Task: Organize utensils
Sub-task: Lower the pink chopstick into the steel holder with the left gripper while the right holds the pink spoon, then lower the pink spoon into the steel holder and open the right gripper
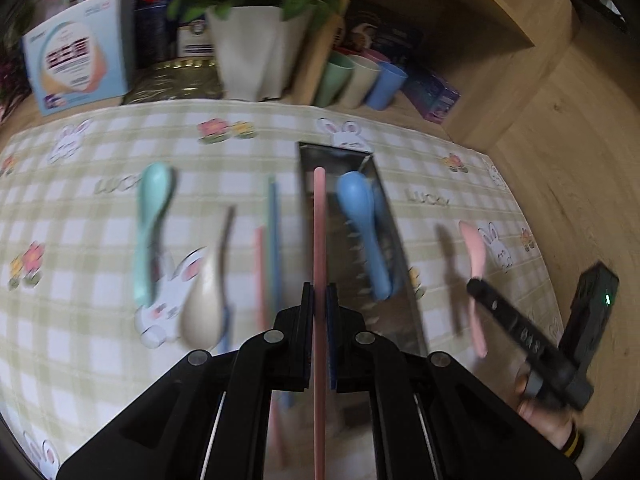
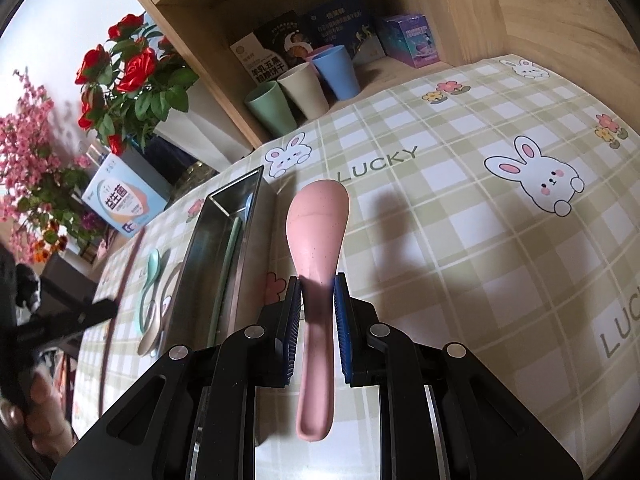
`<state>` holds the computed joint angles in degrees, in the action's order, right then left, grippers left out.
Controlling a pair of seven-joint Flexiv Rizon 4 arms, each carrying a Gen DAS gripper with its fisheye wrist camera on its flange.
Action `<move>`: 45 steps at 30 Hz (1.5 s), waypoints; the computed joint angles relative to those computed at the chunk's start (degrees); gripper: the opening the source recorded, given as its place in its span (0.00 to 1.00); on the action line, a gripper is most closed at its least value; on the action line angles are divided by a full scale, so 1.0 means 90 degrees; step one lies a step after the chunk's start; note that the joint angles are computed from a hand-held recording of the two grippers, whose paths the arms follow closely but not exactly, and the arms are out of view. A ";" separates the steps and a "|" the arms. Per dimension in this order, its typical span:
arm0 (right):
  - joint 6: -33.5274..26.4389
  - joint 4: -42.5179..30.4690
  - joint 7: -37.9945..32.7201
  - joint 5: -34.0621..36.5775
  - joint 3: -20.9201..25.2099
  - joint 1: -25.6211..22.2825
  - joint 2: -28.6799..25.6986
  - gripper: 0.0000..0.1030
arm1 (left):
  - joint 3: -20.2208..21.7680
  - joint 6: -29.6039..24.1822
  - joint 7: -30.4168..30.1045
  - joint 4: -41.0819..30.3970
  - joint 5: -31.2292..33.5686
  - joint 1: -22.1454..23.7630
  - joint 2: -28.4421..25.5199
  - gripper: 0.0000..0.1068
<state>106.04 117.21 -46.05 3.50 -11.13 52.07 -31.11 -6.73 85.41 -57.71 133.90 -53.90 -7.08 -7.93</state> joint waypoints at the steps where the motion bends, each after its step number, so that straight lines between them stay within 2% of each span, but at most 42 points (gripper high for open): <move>1: 0.0012 -0.0002 -0.0001 0.0002 0.0011 -0.0016 -0.0001 0.16 | 0.0058 -0.0051 -0.0222 -0.0165 0.0272 -0.0026 -0.0156 0.05; 10: 0.0187 0.0009 -0.0037 0.0107 0.0271 -0.0284 -0.0037 0.16 | 0.0717 -0.0707 -0.2276 -0.1352 0.2944 -0.0163 -0.1167 0.05; 17: 0.0256 0.0002 -0.0059 0.0147 0.0486 -0.0500 -0.0060 0.16 | 0.0594 -0.1156 -0.2886 -0.1589 0.3659 0.0143 -0.1407 0.05; 25: 0.0327 -0.0001 -0.0063 0.0186 0.0655 -0.0628 -0.0067 0.16 | 0.0837 -0.1269 -0.3532 -0.1852 0.4536 0.0020 -0.1582 0.05; 30: 0.0287 -0.0002 -0.0060 0.0145 0.0744 -0.0721 -0.0047 0.16 | 0.0503 -0.1101 -0.3268 -0.1723 0.4359 0.0308 -0.1504 0.07; 35: 0.0254 -0.0004 -0.0026 0.0149 0.0693 -0.0661 -0.0006 0.16 | 0.0410 -0.0911 -0.2912 -0.1528 0.4270 0.0429 -0.1273 0.08; 40: 0.0152 -0.0016 -0.0023 0.0079 0.0687 -0.0610 0.0060 0.16 | 0.0294 -0.0558 -0.2401 -0.1088 0.4007 0.0625 -0.0889 0.20; 45: -0.0138 -0.0159 0.0074 -0.0130 0.0657 -0.0544 0.0089 0.16 | 0.0158 0.0023 -0.1707 -0.0388 0.3542 0.0860 -0.0382 0.38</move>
<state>104.80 115.78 -45.38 2.33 -5.22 47.17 -30.30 -5.31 85.61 -73.08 130.41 -22.02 0.67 -11.37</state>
